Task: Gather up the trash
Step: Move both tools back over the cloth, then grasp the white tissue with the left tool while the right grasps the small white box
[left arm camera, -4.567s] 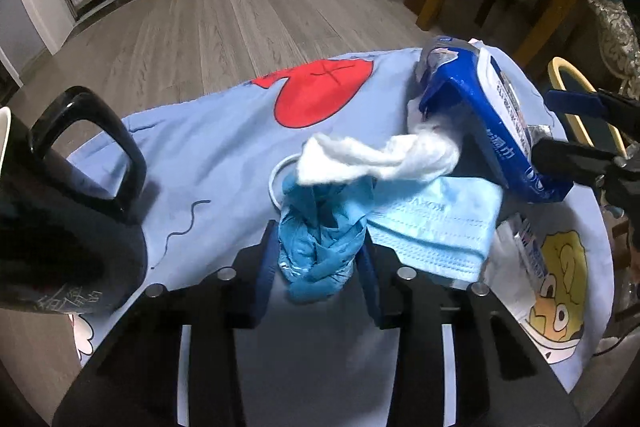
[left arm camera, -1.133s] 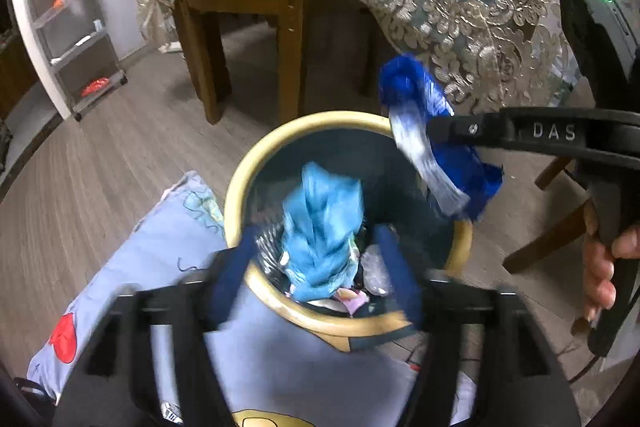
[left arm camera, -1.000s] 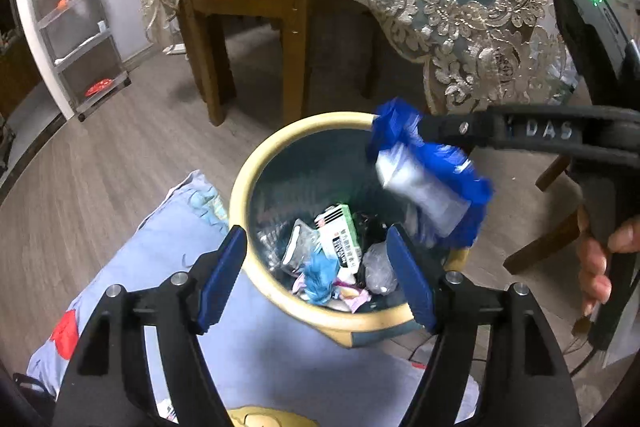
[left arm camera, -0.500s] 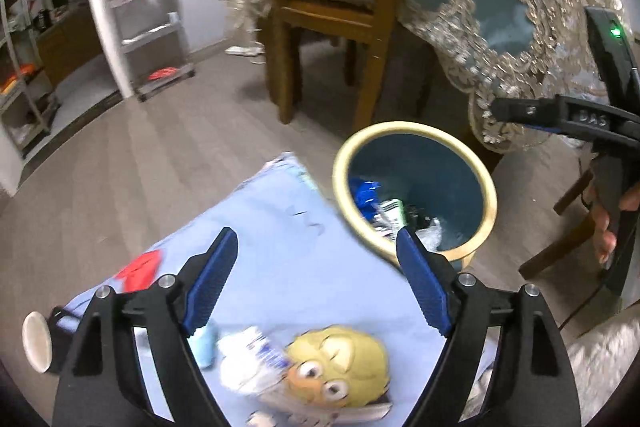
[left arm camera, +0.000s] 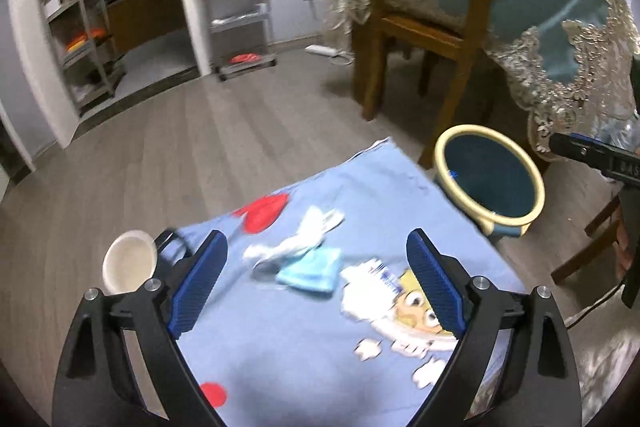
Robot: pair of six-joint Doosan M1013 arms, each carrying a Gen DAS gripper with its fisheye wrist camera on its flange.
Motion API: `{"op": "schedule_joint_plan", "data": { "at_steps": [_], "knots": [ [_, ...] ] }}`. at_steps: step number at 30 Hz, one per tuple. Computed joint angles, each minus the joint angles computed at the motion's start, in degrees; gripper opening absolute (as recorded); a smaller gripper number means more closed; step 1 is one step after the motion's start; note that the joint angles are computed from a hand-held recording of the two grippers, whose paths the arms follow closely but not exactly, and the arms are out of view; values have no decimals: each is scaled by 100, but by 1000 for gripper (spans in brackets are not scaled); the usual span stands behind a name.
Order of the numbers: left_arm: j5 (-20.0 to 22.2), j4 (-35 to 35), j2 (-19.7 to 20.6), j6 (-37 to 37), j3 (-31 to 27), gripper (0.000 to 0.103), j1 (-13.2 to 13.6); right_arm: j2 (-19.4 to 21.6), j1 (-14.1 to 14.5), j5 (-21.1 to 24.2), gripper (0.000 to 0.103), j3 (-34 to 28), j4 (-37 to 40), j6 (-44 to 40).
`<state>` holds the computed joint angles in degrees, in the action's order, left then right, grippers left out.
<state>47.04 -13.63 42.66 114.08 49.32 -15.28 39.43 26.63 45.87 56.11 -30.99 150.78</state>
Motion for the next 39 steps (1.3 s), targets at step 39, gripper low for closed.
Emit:
{"op": "schedule_joint_plan", "data": {
  "at_steps": [39],
  "knots": [
    [1182, 253, 1574, -413, -1841, 89, 66, 2307, 147, 1727, 63, -2886, 2549, -2335]
  ]
}}
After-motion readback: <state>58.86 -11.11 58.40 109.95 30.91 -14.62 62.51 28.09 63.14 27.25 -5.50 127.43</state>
